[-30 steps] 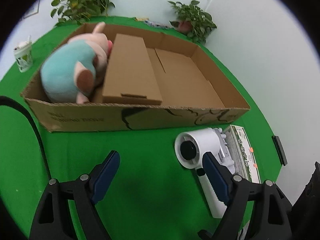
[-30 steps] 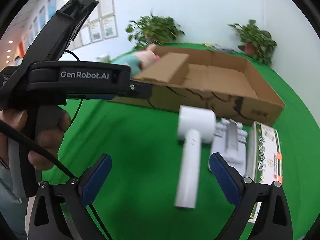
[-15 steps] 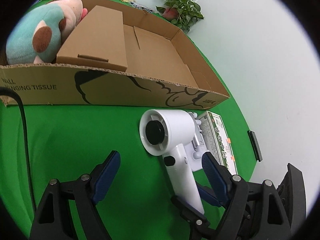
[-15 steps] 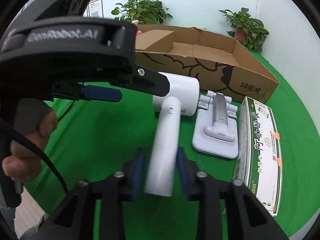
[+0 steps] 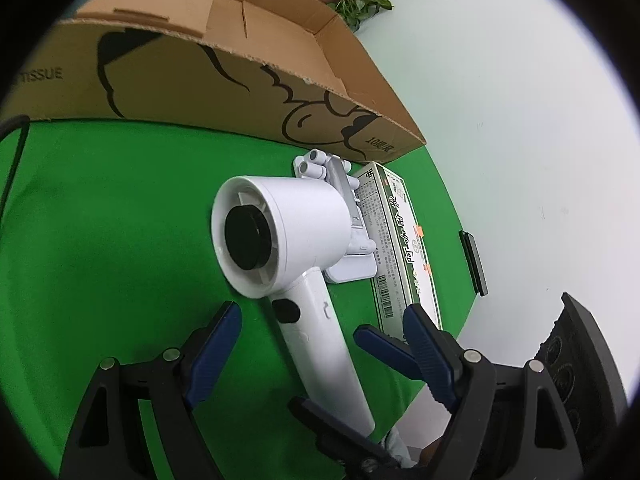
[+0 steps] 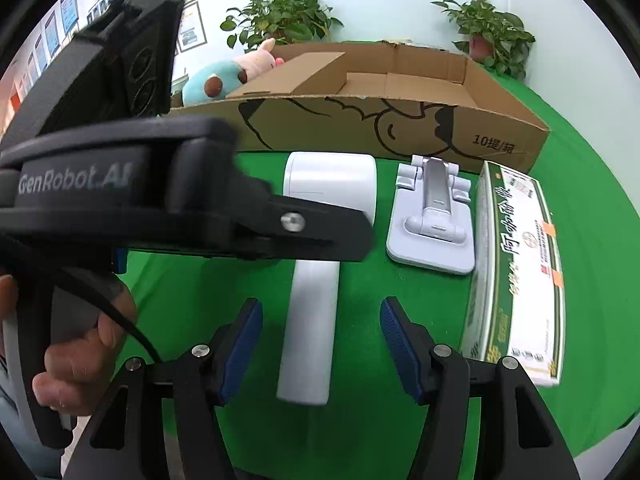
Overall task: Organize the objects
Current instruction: 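Move the left tool to the white hair dryer and close on its handle, then lift the white hair dryer with the left gripper and carry it over the box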
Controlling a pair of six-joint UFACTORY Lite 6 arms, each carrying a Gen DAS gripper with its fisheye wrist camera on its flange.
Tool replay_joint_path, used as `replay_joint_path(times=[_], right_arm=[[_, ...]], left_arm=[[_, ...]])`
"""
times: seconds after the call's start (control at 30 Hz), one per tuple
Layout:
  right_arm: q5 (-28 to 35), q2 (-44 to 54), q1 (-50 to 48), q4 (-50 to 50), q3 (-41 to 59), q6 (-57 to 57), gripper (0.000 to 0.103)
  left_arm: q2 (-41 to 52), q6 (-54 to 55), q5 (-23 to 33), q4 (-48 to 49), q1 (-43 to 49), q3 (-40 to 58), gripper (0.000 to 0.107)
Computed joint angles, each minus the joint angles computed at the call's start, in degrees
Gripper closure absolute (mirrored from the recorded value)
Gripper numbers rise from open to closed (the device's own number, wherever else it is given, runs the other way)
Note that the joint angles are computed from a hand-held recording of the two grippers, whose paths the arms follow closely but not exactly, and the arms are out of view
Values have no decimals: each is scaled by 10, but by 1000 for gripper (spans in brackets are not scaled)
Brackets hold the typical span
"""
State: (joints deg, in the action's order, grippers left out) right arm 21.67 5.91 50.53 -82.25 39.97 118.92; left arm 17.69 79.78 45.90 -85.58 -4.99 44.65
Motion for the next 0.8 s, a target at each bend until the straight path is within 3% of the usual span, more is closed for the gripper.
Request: replay_joint_path(times=[0.07, 0.13, 0.23, 0.3, 0.4, 0.57, 0.8], right_arm=[[1, 19, -1, 1, 14, -12, 47], [6, 18, 14, 36, 19, -39, 61], [-6, 22, 2, 19, 18, -35, 70], [-7, 25, 1, 13, 18, -37, 76], [7, 32, 8, 27, 23, -46, 77], [34, 31, 26, 40, 19, -43, 77], [71, 41, 50, 65, 30, -38, 78]], left_arm=[[13, -1, 8, -3, -1, 10, 26], [20, -4, 14, -3, -2, 17, 26], [28, -11, 12, 4, -8, 24, 42], [26, -10, 12, 4, -10, 22, 43], [16, 1, 10, 0, -12, 9, 43], [-7, 9, -10, -4, -15, -17, 61], [-53, 15, -46, -1, -21, -53, 70]])
